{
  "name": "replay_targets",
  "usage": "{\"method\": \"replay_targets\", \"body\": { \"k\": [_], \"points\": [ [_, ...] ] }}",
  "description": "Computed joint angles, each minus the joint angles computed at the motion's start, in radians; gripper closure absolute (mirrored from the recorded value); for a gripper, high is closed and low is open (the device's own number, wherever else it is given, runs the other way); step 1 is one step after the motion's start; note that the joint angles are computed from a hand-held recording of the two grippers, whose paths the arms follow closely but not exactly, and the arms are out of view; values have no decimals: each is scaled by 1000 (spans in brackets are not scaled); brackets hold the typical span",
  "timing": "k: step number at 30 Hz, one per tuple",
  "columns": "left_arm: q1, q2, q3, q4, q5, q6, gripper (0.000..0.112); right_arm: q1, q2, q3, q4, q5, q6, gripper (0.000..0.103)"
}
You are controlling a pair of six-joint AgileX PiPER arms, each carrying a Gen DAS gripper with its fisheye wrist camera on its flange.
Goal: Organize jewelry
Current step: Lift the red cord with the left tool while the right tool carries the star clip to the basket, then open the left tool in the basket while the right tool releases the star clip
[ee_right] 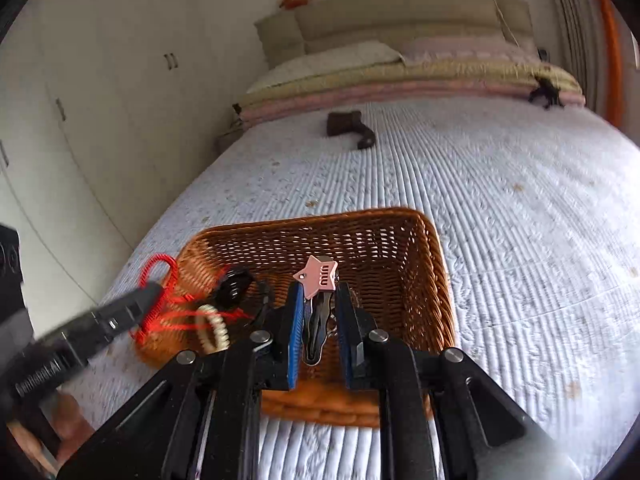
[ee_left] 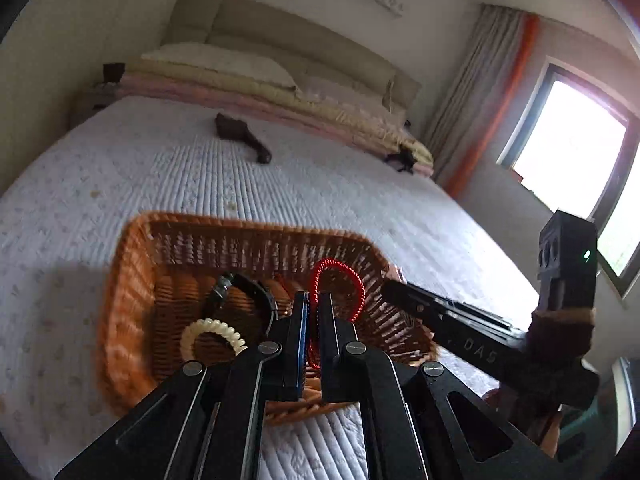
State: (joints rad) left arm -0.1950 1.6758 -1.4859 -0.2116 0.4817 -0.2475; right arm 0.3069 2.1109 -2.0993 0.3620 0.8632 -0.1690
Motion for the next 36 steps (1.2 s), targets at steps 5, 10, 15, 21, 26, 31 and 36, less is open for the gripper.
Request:
{"method": "replay_targets", "body": {
  "k": [5,10,15,21,26,31,36],
  "points": [
    [-34,90,-3,54,-7,-36,108,3,40,13,-3,-9,-25,85],
    [-50,121,-36,92,31,-61,107,9,84,-50,-46,38,20,85],
    [-69,122,-42,147,30,-118,106,17,94,-57,-73,35,29,85],
    [-56,109,-25,119,24,-82,106,33,104,-71,-112,41,41,85],
    [-61,108,-27,138,32,-101,106,27,116,-90,-83,61,31,81],
    [-51,92,-12,92,18,-76,100,7,59,-2,-2,-1,-34,63],
    [-20,16,78,-44,-60,22,74,-25,-62,175,119,-138,-126,63]
  ]
}}
